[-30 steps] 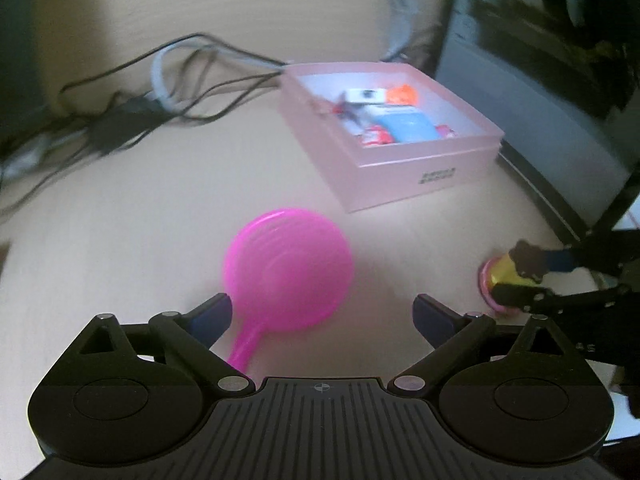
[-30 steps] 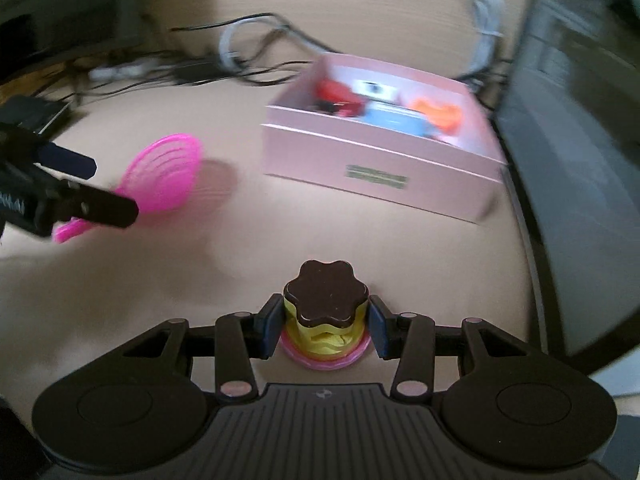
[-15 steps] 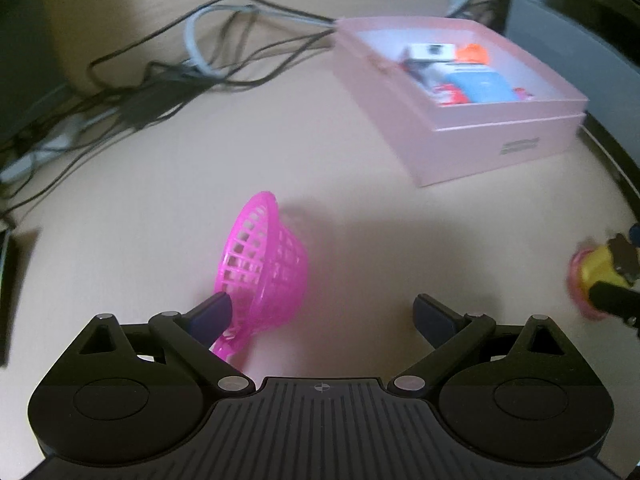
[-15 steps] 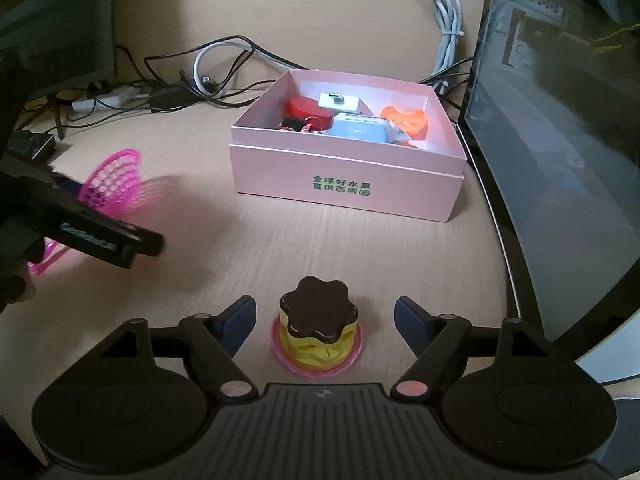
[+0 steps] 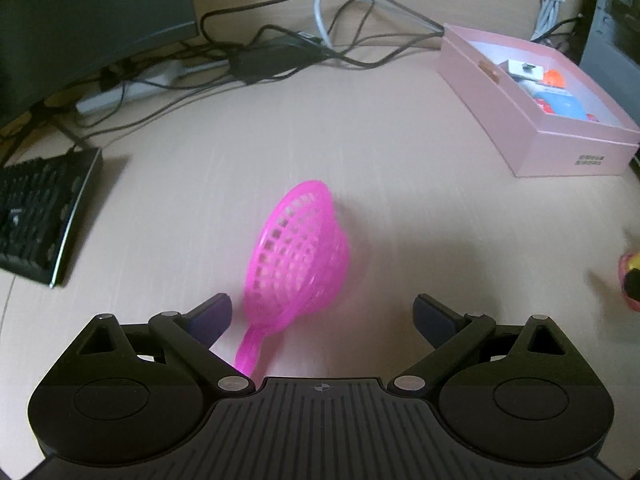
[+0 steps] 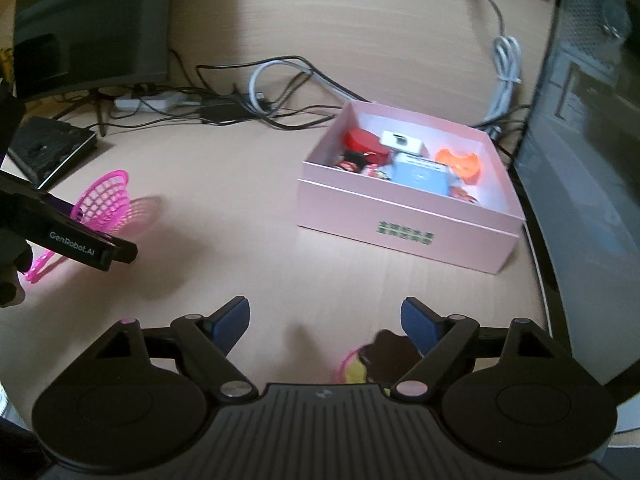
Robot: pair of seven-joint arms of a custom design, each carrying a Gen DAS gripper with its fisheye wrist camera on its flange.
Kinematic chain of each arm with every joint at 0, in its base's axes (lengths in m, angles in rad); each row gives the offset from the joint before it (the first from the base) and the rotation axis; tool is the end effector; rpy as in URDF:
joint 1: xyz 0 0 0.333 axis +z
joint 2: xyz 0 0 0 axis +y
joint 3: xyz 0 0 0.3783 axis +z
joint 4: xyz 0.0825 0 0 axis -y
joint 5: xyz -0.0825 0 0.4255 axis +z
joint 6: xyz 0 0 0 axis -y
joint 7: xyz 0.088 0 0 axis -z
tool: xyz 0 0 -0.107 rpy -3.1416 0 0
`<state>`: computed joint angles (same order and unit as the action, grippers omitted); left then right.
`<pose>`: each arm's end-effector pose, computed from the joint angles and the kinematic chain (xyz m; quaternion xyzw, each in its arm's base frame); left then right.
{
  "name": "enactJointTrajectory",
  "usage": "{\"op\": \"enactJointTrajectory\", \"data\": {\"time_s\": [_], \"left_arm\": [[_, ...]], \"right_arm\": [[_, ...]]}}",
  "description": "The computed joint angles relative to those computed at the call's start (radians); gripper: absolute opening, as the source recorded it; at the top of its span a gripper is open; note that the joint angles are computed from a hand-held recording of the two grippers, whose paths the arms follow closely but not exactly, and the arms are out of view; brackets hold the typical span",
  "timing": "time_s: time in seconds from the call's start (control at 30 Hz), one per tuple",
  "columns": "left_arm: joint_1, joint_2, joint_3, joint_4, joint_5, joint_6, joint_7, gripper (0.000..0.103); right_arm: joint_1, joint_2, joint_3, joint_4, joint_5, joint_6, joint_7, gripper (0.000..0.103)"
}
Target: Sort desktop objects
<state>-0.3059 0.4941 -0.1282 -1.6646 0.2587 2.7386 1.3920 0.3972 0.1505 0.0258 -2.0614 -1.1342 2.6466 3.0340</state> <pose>0.7135 -0.3228 0.4204 -0.5165 0.8046 -0.2295 0.1822 0.5779 0.2860 0.4341 -0.6080 0.6890 -0.3165 0.2353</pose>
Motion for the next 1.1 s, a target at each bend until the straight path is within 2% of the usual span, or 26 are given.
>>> {"op": "enactJointTrajectory", "data": {"time_s": [0.13, 0.2, 0.43, 0.57, 0.73, 0.97, 1.1], "left_arm": [[0.086, -0.007, -0.112, -0.022, -0.135, 0.003, 0.136, 0.100], [0.109, -0.010, -0.150, -0.029, -0.196, 0.001, 0.207, 0.100], [0.153, -0.017, -0.234, -0.047, -0.376, -0.012, 0.424, 0.100], [0.163, -0.019, -0.255, -0.047, -0.452, -0.039, 0.529, 0.100], [0.151, -0.022, -0.248, -0.046, -0.508, -0.064, 0.604, 0.100], [0.116, -0.026, -0.200, -0.046, -0.507, -0.056, 0.582, 0.100], [0.137, -0.029, -0.221, -0.048, -0.541, -0.074, 0.600, 0.100]], "right_arm": [[0.005, 0.006, 0.002, 0.010, -0.004, 0.010, -0.009, 0.084], [0.008, 0.007, 0.001, 0.012, -0.009, 0.003, -0.008, 0.085], [0.009, -0.008, 0.002, -0.010, 0.007, -0.035, 0.020, 0.085], [0.006, -0.019, 0.009, -0.025, 0.010, -0.054, 0.042, 0.086], [0.005, -0.027, 0.019, -0.039, 0.025, -0.084, 0.059, 0.090], [0.001, -0.037, 0.026, -0.054, 0.041, -0.108, 0.068, 0.090], [-0.001, -0.032, 0.028, -0.053, 0.050, -0.107, 0.066, 0.090]]}}
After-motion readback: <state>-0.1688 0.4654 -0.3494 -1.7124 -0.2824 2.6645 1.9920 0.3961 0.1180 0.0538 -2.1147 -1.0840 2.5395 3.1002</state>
